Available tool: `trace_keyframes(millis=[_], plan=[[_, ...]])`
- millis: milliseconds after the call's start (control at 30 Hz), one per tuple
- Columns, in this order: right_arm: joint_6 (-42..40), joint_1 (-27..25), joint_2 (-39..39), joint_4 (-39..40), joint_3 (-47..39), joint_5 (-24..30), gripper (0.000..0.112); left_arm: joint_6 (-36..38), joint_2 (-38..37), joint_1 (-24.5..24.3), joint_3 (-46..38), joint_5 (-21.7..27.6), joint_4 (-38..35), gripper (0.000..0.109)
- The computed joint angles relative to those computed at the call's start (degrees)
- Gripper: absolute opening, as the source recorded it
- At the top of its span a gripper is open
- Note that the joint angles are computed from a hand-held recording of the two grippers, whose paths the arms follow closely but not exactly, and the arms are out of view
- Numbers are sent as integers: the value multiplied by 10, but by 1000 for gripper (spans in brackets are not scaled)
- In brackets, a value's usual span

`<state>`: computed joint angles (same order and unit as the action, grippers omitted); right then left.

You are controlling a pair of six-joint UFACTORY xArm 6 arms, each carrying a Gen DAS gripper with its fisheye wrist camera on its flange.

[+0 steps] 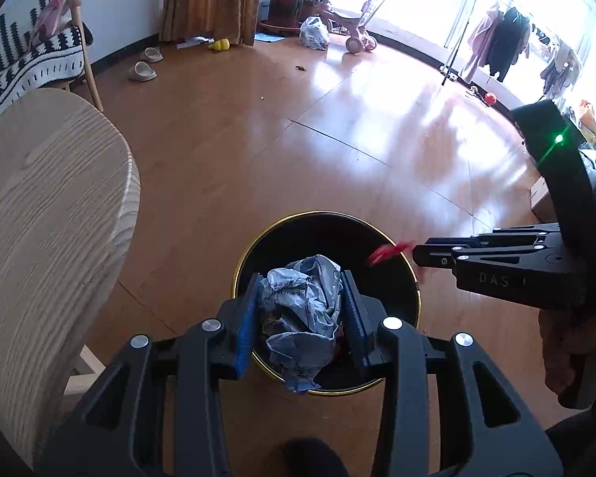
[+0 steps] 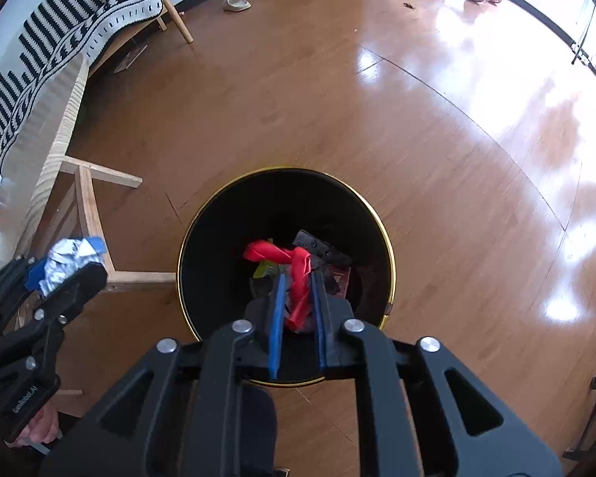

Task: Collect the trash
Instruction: 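Carry the crumpled paper and red piece to the black bin and release both, then move both grippers back over the table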

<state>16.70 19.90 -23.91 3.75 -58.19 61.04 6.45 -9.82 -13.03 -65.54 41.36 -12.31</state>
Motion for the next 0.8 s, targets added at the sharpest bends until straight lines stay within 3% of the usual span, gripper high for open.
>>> trace_keyframes(millis=[33, 100, 433, 667, 800], plan=[[2, -1, -3, -1, 1, -4, 51, -1, 1, 0, -1, 1, 0, 38], [7, -3, -10, -7, 5, -14, 63, 3, 3, 1, -2, 2, -3, 38], [31, -21, -34, -10, 13, -29, 68, 32, 17, -3, -8, 12, -55, 39], [50, -38, -50, -9, 15, -48, 72, 36, 8, -12, 4, -17, -68, 74], [61, -31, -46, -17, 4, -49, 72, 47, 1, -6, 4, -14, -85, 77]])
